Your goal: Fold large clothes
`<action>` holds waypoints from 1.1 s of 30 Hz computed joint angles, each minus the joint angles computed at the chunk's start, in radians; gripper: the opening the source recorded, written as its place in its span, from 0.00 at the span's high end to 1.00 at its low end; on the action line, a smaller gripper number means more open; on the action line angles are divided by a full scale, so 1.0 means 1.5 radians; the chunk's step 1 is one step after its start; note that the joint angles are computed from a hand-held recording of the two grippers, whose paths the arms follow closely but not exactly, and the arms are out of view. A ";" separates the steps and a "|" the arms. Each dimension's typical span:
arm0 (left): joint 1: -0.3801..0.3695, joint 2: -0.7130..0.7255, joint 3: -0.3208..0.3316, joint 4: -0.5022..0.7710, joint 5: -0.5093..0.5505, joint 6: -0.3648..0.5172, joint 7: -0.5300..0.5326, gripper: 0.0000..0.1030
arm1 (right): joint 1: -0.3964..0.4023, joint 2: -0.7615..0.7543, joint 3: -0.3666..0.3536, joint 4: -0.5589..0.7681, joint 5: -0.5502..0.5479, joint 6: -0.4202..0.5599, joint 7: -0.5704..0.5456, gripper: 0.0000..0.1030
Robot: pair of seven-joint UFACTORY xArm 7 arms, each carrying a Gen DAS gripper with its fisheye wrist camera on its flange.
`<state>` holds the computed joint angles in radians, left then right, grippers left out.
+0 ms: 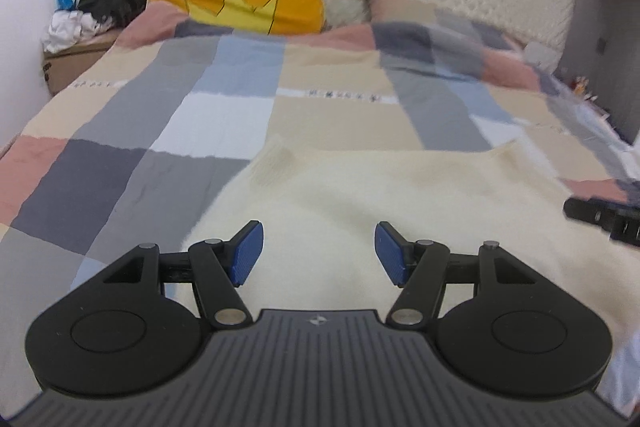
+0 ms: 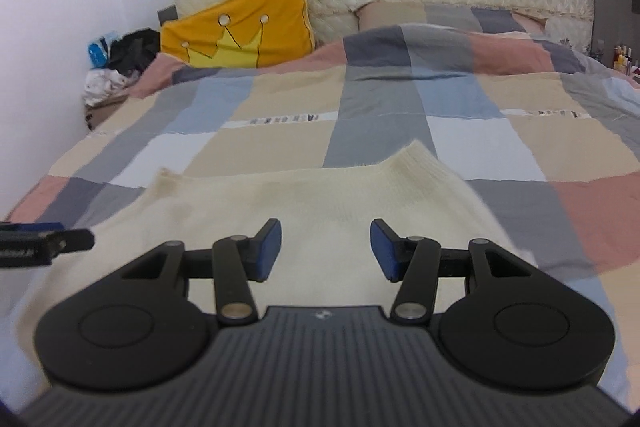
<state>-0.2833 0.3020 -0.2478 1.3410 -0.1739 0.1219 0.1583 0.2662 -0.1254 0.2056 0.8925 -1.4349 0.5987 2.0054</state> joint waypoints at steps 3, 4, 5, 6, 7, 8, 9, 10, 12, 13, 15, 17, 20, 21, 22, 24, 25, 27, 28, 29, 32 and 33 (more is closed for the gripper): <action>0.046 -0.065 -0.056 -0.083 -0.069 -0.031 0.049 0.34 | 0.022 -0.037 0.027 -0.036 0.019 0.031 0.024 0.49; 0.054 -0.088 -0.067 -0.111 -0.094 -0.041 0.067 0.34 | 0.028 -0.049 0.036 -0.048 0.027 0.040 0.032 0.49; 0.070 -0.114 -0.089 -0.141 -0.141 -0.050 0.105 0.34 | 0.035 -0.059 0.046 -0.059 0.037 0.048 0.038 0.49; 0.085 -0.136 -0.111 -0.164 -0.201 -0.053 0.156 0.34 | 0.042 -0.068 0.056 -0.069 0.050 0.057 0.042 0.49; 0.093 -0.163 -0.124 -0.187 -0.263 -0.049 0.206 0.34 | 0.048 -0.075 0.066 -0.076 0.061 0.067 0.042 0.48; 0.092 -0.182 -0.129 -0.204 -0.322 -0.047 0.254 0.34 | 0.053 -0.080 0.073 -0.080 0.070 0.076 0.041 0.48; 0.084 -0.203 -0.127 -0.220 -0.379 -0.044 0.300 0.34 | 0.057 -0.085 0.081 -0.082 0.077 0.085 0.040 0.48; 0.072 -0.225 -0.119 -0.236 -0.426 -0.042 0.337 0.34 | 0.060 -0.088 0.087 -0.082 0.079 0.092 0.042 0.48; 0.040 -0.261 -0.097 -0.263 -0.495 -0.038 0.390 0.34 | 0.065 -0.093 0.102 -0.080 0.080 0.115 0.051 0.48; 0.025 -0.274 -0.085 -0.273 -0.516 -0.036 0.408 0.34 | 0.067 -0.092 0.106 -0.077 0.082 0.124 0.056 0.48; -0.006 -0.303 -0.061 -0.299 -0.553 -0.038 0.437 0.34 | 0.074 -0.088 0.116 -0.072 0.078 0.136 0.072 0.48; -0.038 -0.325 -0.033 -0.320 -0.588 -0.030 0.461 0.34 | 0.085 -0.082 0.125 -0.069 0.080 0.156 0.082 0.48; -0.065 -0.344 -0.006 -0.343 -0.592 -0.016 0.449 0.34 | 0.102 -0.076 0.131 -0.068 0.083 0.175 0.105 0.48; -0.068 -0.347 -0.001 -0.349 -0.580 -0.008 0.434 0.34 | 0.106 -0.073 0.131 -0.067 0.084 0.180 0.111 0.48; -0.071 -0.343 0.004 -0.349 -0.566 -0.001 0.420 0.34 | 0.109 -0.071 0.129 -0.065 0.086 0.184 0.113 0.48; -0.080 -0.327 0.020 -0.337 -0.549 0.020 0.395 0.34 | 0.113 -0.068 0.124 -0.065 0.086 0.184 0.119 0.48; -0.087 -0.321 0.030 -0.333 -0.547 0.033 0.388 0.34 | 0.114 -0.066 0.121 -0.065 0.086 0.182 0.125 0.48; -0.102 -0.303 0.053 -0.319 -0.547 0.058 0.382 0.34 | 0.112 -0.058 0.110 -0.065 0.091 0.173 0.137 0.48; -0.108 -0.298 0.059 -0.318 -0.538 0.061 0.372 0.34 | 0.112 -0.055 0.106 -0.066 0.100 0.169 0.141 0.48; -0.111 -0.292 0.062 -0.317 -0.520 0.060 0.356 0.34 | 0.111 -0.053 0.099 -0.069 0.111 0.159 0.146 0.48; -0.111 -0.276 0.062 -0.316 -0.457 0.052 0.300 0.34 | 0.100 -0.061 0.083 -0.092 0.114 0.097 0.202 0.48; -0.111 -0.270 0.065 -0.312 -0.447 0.054 0.286 0.34 | 0.096 -0.062 0.081 -0.097 0.112 0.082 0.217 0.48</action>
